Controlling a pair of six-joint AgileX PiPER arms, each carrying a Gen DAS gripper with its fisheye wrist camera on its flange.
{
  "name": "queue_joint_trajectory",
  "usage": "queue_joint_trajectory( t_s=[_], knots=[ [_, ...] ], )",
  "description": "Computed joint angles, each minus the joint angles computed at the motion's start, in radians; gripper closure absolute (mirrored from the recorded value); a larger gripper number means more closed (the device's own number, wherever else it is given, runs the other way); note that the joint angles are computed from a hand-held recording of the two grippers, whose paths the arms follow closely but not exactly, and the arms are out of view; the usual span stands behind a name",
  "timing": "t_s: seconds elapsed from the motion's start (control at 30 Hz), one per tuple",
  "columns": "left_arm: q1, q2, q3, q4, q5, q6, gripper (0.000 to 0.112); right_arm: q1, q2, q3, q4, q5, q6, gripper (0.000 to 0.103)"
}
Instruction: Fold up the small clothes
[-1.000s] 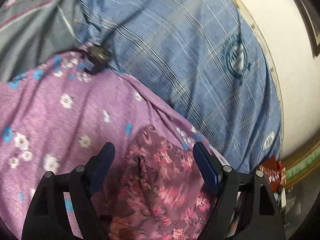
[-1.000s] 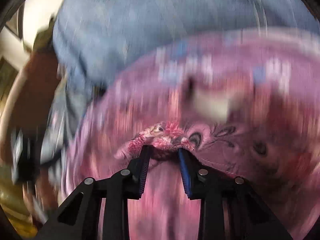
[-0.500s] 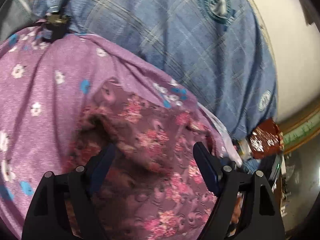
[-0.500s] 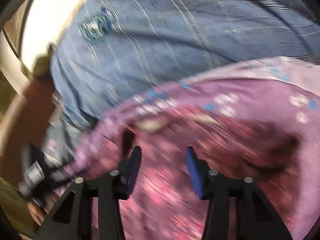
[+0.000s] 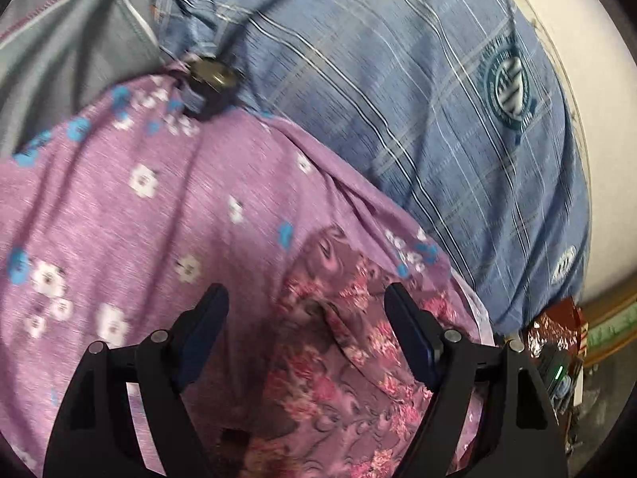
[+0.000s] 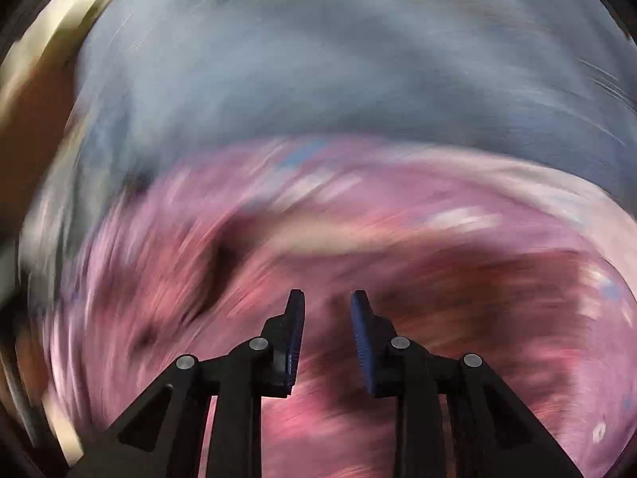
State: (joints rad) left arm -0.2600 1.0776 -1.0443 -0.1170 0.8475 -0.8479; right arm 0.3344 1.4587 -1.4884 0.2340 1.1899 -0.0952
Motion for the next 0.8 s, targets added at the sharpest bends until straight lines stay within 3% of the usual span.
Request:
queue_joint_trajectory(
  t_s=[0.07,0.17,0.27,0.33,0.43,0.53,0.6,0.7,0.8],
  knots=[
    [0.02,-0.019,0.003,-0.012,0.012,0.02,0.032,0.14,0.04,0.002,0.024,0.002,0.0,0.081],
    [0.05,-0.036,0.007,-0.037,0.03,0.063,0.032,0.276,0.161,-0.104,-0.084,-0.034,0.109,0.078],
    [0.083,-0.038,0.011,-0.082,0.036,0.107,0.032,0.252,0.306,-0.306,0.023,-0.068,0.198,0.079],
    [0.101,-0.032,0.009,-0.125,0.04,0.148,0.032,0.212,0.324,-0.361,0.079,-0.17,0.28,0.077],
    [0.093,-0.015,-0.002,-0.158,0.036,0.18,0.032,0.139,0.254,-0.297,0.202,-0.254,0.292,0.066],
    [0.048,0.004,-0.015,-0.157,0.023,0.182,0.032,0.109,0.161,-0.197,0.185,-0.222,0.226,0.065],
    [-0.005,0.03,-0.024,-0.154,0.014,0.185,0.032,0.058,0.031,-0.035,0.182,-0.205,0.183,0.065],
    [-0.127,0.084,-0.042,-0.061,0.019,0.102,0.032,0.009,-0.115,0.156,0.205,-0.254,0.181,0.067],
    [-0.274,0.146,-0.076,0.157,0.079,-0.072,0.032,-0.097,-0.278,0.3,0.168,-0.226,0.178,0.067]
  ],
)
